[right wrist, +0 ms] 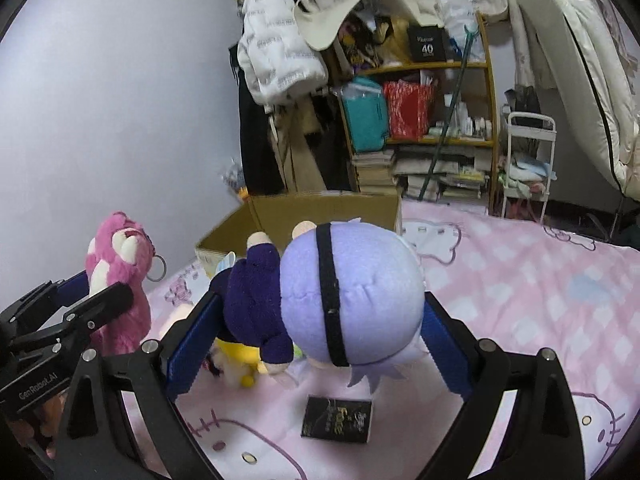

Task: Organize soft objects
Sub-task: 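Lift both plush toys and drop them into the cardboard box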

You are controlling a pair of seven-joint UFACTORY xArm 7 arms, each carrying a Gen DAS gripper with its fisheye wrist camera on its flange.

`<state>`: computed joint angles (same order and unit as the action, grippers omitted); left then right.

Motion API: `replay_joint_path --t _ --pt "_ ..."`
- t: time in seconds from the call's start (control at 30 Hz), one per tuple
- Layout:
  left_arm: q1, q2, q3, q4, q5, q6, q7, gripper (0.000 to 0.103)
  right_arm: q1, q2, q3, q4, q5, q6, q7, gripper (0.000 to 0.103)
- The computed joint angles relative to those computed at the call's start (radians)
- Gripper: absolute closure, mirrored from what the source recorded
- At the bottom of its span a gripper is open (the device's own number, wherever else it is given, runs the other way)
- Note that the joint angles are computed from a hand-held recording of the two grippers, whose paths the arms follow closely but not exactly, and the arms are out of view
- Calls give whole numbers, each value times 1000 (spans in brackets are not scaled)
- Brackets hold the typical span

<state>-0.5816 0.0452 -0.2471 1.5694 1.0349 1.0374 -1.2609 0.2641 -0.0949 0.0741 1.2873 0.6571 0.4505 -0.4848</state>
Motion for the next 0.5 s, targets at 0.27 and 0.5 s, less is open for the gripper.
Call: replay_joint_path --t 0.27,0.5 --pt "26 27 29 90 68 -11 42 48 -6 52 14 103 -30 -42 14 3" --pt "34 108 90 236 108 -66 81 48 -27 146 41 247 -68 -78 23 3"
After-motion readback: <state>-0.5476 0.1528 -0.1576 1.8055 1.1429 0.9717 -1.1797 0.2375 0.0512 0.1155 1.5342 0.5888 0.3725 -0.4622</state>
